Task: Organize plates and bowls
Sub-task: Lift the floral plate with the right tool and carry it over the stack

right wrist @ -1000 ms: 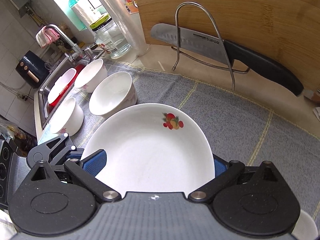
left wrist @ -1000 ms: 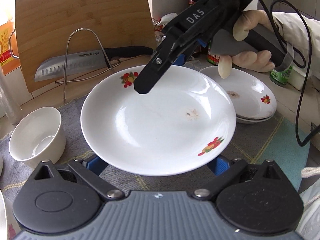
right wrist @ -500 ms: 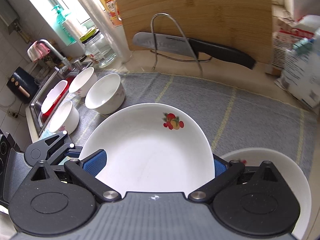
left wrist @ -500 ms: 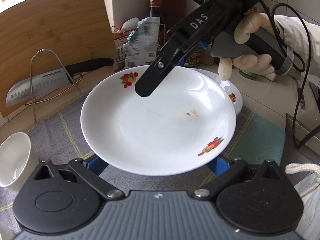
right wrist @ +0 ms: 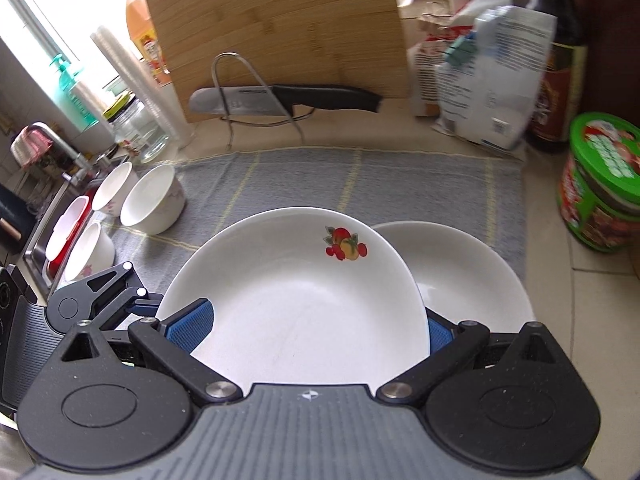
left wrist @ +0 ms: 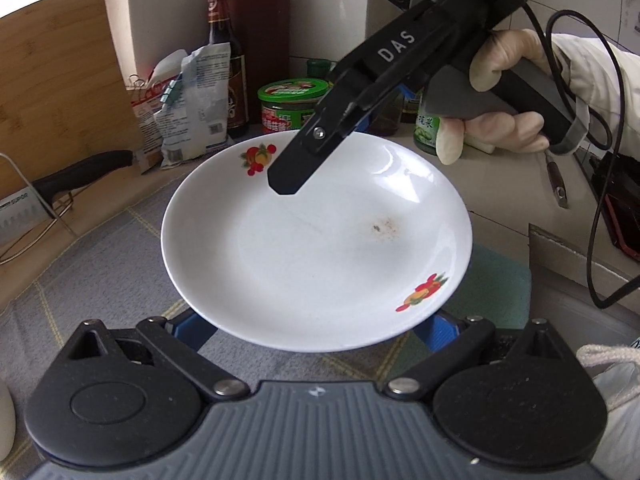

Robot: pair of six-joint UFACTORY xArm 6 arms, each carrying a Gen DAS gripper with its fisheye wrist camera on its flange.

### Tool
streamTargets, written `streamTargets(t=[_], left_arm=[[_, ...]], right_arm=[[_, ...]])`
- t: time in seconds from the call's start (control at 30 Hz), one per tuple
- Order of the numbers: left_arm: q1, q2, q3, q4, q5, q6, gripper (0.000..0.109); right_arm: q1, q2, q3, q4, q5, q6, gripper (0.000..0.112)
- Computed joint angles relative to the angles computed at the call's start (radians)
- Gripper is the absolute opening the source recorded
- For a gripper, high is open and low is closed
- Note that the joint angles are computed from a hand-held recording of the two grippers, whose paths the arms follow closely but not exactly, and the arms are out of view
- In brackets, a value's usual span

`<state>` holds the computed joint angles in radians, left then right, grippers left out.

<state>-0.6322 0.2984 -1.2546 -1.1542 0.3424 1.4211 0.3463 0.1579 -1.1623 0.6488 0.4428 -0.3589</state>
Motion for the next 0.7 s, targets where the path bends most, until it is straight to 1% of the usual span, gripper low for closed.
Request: streamTargets(t=[0.27, 0.43, 0.7], left_arm=[[-0.016, 0.075, -0.092, 0.015, 0.035, -0.006, 0.101], [-0.020, 0.097, -0.116, 0.026, 0.043, -0.022, 0.101], [-0.018, 0.120, -0.136, 0.087, 0.048, -0.076, 0.101]], right_arm=[[-0.038, -0.039, 0.067, -0.019, -0.040, 0.027, 0.103], [-0.054, -0.035, 0.073, -0.025, -0.044, 0.030, 0.103], [-0.062, -0.008, 0.058, -0.024, -0.035, 0.024, 0.103]])
